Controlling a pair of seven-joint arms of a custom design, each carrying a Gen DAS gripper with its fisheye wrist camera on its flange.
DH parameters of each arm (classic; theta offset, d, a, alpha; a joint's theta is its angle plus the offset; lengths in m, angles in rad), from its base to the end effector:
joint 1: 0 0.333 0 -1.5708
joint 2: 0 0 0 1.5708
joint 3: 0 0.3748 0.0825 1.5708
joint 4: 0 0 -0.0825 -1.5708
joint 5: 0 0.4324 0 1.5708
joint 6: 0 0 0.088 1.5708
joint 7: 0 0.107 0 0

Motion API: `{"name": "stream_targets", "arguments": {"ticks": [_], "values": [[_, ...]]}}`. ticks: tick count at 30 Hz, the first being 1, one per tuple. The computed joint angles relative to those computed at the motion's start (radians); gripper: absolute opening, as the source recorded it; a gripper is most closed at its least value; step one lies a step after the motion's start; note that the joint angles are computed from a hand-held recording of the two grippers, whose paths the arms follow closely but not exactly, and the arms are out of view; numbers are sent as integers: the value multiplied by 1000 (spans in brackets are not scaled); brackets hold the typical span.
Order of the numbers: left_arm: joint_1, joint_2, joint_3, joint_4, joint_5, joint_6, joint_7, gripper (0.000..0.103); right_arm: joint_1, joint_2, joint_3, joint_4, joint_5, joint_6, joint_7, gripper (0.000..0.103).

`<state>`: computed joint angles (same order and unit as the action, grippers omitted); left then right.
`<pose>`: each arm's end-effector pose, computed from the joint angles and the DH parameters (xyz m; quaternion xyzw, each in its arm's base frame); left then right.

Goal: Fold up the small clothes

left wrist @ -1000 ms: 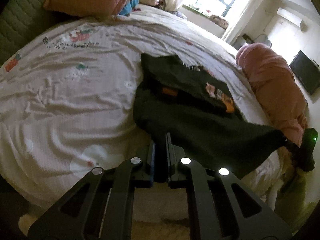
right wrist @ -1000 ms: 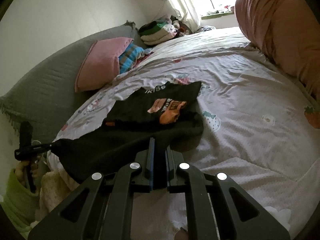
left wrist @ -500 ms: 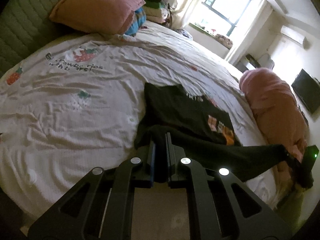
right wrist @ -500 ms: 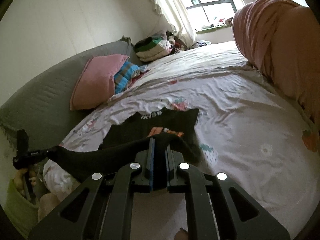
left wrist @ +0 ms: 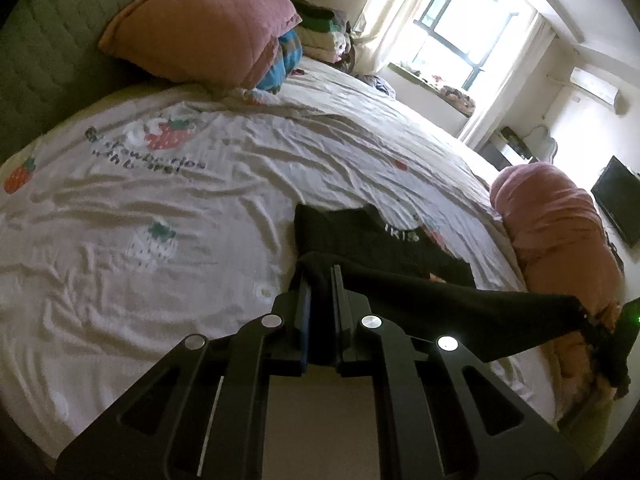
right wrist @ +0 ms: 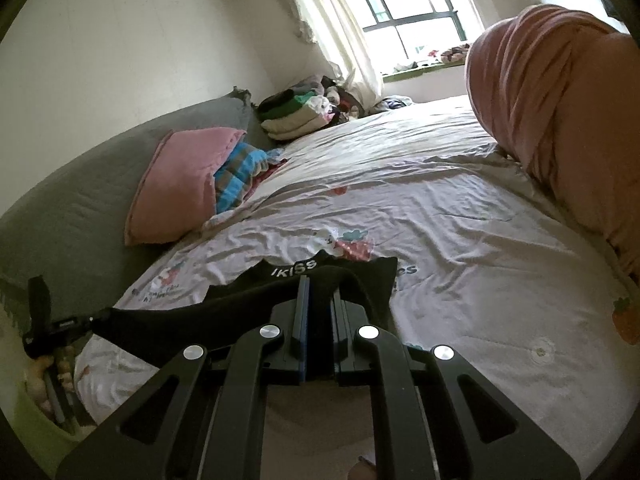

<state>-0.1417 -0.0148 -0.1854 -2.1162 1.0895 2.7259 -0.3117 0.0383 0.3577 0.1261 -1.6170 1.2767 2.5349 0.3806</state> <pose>0.5721 -0.2295 0.5084 -0.8105 0.3935 -0.3574 0.2461 0.7599 0.1010 0.5112 -0.7138 0.4635 -0.0798 0.5190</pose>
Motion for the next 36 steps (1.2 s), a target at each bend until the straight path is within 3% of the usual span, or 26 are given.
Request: {"name": "stream_targets", "arguments": {"ticks": [23,36], "values": [[-34,168,57,212,68,-108,26,3,35,172,30,186,-213,139,223,8],[-29,259,89,269,-21,-122,134,3,63,284,34,313,-402,153,365,8]]}}
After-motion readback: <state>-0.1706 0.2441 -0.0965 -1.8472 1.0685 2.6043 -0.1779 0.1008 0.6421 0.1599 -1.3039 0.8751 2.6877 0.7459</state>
